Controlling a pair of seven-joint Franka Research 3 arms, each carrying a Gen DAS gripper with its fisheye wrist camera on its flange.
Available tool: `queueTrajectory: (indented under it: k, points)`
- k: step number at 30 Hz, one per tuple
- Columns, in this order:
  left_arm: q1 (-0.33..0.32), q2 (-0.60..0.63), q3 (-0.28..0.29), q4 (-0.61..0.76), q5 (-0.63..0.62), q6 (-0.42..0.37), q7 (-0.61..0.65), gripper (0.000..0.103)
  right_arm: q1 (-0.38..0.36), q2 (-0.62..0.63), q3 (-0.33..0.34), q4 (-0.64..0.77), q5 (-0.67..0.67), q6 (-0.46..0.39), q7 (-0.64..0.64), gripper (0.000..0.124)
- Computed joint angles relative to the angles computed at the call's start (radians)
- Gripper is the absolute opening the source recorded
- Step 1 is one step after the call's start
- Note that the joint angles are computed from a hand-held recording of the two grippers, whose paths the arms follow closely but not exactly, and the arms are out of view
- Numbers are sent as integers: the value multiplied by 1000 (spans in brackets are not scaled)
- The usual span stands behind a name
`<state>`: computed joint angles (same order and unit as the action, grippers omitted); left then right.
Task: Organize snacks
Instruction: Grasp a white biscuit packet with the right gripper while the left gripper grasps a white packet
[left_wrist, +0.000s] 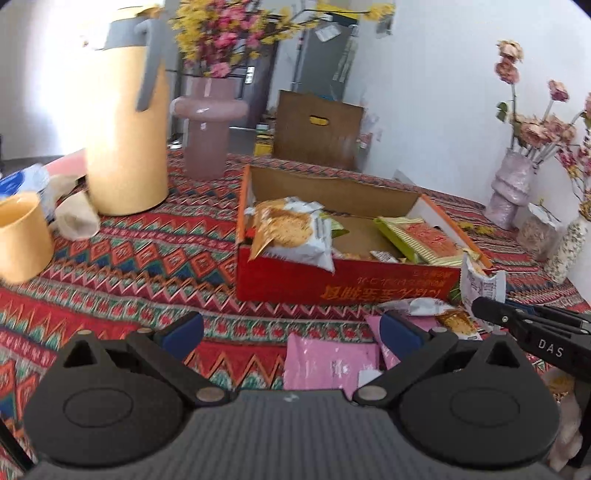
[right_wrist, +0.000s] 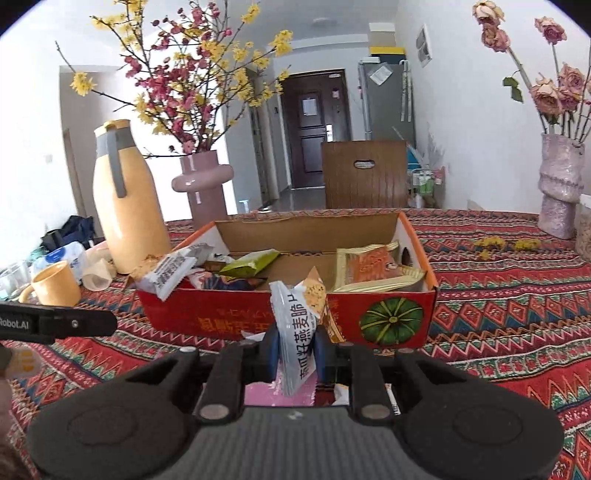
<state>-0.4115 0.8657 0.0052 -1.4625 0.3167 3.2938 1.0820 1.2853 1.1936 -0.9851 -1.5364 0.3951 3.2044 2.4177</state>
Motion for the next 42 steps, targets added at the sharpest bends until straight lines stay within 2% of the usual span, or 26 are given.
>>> queueTrajectory:
  k: [2, 6, 9, 14, 17, 21, 26, 29, 33, 34, 36, 37, 39, 42]
  points:
    - [-63, -18, 74, -30, -22, -10, -24, 103, -17, -25, 34, -11, -11, 35, -36, 18]
    - [-95, -28, 92, -40, 2, -59, -24, 103, -28, -54, 82, -45, 27, 105, -100, 18]
    - [-84, -9, 60, -3, 35, -104, -9, 103, -37, -72, 119, -71, 64, 158, -135, 18]
    - [-37, 49, -30, 95, 74, -199, 35, 103, -17, -73, 127, -109, 153, 188, -174, 18]
    - [-18, 61, -70, 109, 82, -226, 55, 103, -6, -76, 131, -130, 203, 193, -201, 18]
    - [-37, 57, -63, 105, 95, -223, 49, 103, -7, -91, 154, -148, 247, 209, -250, 18]
    - [-102, 59, -11, 114, 125, -248, 13, 103, -11, -124, 200, -187, 289, 265, -315, 18]
    - [-135, 75, 9, 146, 151, -295, -7, 97, -20, -148, 234, -212, 309, 302, -350, 18]
    - [-174, 109, 31, 212, 190, -390, -48, 77, -50, -187, 296, -245, 321, 363, -387, 18]
    - [-175, 116, 27, 224, 198, -407, -54, 74, -62, -198, 316, -253, 320, 382, -393, 18]
    - [-196, 112, 52, 221, 224, -416, -108, 70, -88, -216, 355, -264, 312, 415, -405, 18]
    - [-198, 106, 55, 213, 238, -416, -124, 60, -101, -224, 373, -268, 308, 430, -411, 18]
    - [-185, 96, 36, 199, 252, -410, -133, 46, -123, -237, 404, -275, 306, 456, -424, 18]
    - [-169, 84, 14, 181, 265, -403, -132, 34, -147, -251, 440, -277, 312, 483, -452, 18]
